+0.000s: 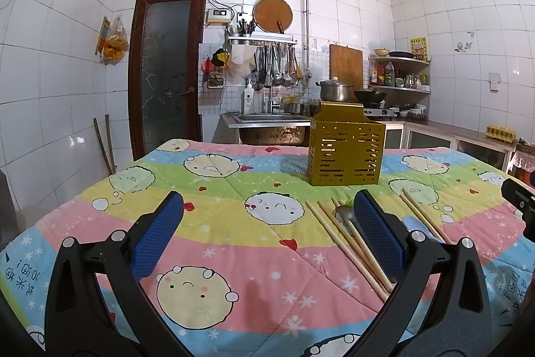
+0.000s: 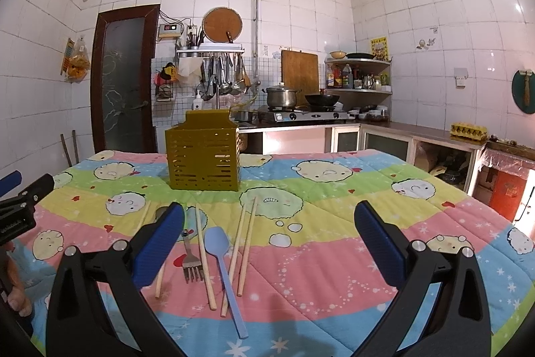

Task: Organize utensils
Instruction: 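Lower the left tool onto a wooden chopstick and close it while the right tool grasps another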

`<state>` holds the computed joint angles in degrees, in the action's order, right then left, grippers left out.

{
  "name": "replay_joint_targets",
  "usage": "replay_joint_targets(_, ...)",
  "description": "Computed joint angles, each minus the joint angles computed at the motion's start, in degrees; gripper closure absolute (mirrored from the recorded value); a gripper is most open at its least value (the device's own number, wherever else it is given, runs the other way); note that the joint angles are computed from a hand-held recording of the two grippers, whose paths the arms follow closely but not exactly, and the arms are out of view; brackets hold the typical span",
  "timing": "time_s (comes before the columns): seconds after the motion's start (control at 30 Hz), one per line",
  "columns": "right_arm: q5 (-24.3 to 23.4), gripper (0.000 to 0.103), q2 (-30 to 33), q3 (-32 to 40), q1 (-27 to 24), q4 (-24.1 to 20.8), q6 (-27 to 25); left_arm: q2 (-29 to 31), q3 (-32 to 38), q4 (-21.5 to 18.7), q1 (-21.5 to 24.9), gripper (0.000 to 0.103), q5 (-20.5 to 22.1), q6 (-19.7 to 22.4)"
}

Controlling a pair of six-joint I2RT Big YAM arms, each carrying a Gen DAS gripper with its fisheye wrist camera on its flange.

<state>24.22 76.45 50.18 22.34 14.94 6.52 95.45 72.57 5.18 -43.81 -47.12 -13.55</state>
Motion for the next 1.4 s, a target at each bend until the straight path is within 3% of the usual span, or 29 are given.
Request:
replay_joint_targets(0.17,-0.44,0.004,0.69,1.39,-0.67,-3.07,1.76,0.43,0.98,-2.26,0.55,0.005,2.86,-0.47)
replay_joint_targets(0.23,2.27,0.004,0.96,1.81,-0.17,-3.96,2.41,0.67,1.53,-3.51,0.66,0.005,3.11,-0.93)
replay_joint_targets(0.3,3.09,0.004,1.45,2.9,-0.01,-6.19,3.01,1.27,3.04,-6.6,0.87,0.005,3.15,-1.89)
replay_joint_targets(0.43,-0.18,0.004,3.76,7.33,-0.95,-12.89,3.25,3.51,8.01,-13.88,1.19,0.005,3.61,-2.51)
replay_joint_targets(0.5,-0.68,0.004,4.98,9.25,-1.33,-13.62,2.38,4.68,10.7,-16.39,1.68,0.005,4.39,-2.0)
replay_joint_targets(0.7,-5.73,0.004,11.1,19.0,-3.99,-21.79,2.45,10.99,23.37,-29.72,4.98,0.005,9.24,-6.93)
replay_joint_targets(0.83,-9.59,0.004,18.41,28.53,-6.29,-30.76,4.71,16.36,31.86,-38.01,7.0,0.005,12.65,-9.68)
replay_joint_targets(1.03,-10.71,0.009,27.26,39.19,-7.34,-40.25,5.8,24.97,45.07,-50.82,9.18,0.005,18.01,-13.94)
replay_joint_targets(1.13,-12.31,0.022,29.27,41.9,-7.93,-43.38,6.87,27.59,49.26,-54.72,9.77,0.005,20.51,-15.3)
replay_joint_targets(1.3,-14.11,0.022,31.42,44.97,-8.66,-46.72,8.41,30.92,54.21,-58.62,10.22,0.006,22.59,-16.95)
replay_joint_targets(1.4,-13.95,0.025,32.07,45.94,-8.66,-47.78,8.44,32.68,56.95,-61.53,10.58,0.012,23.69,-17.4)
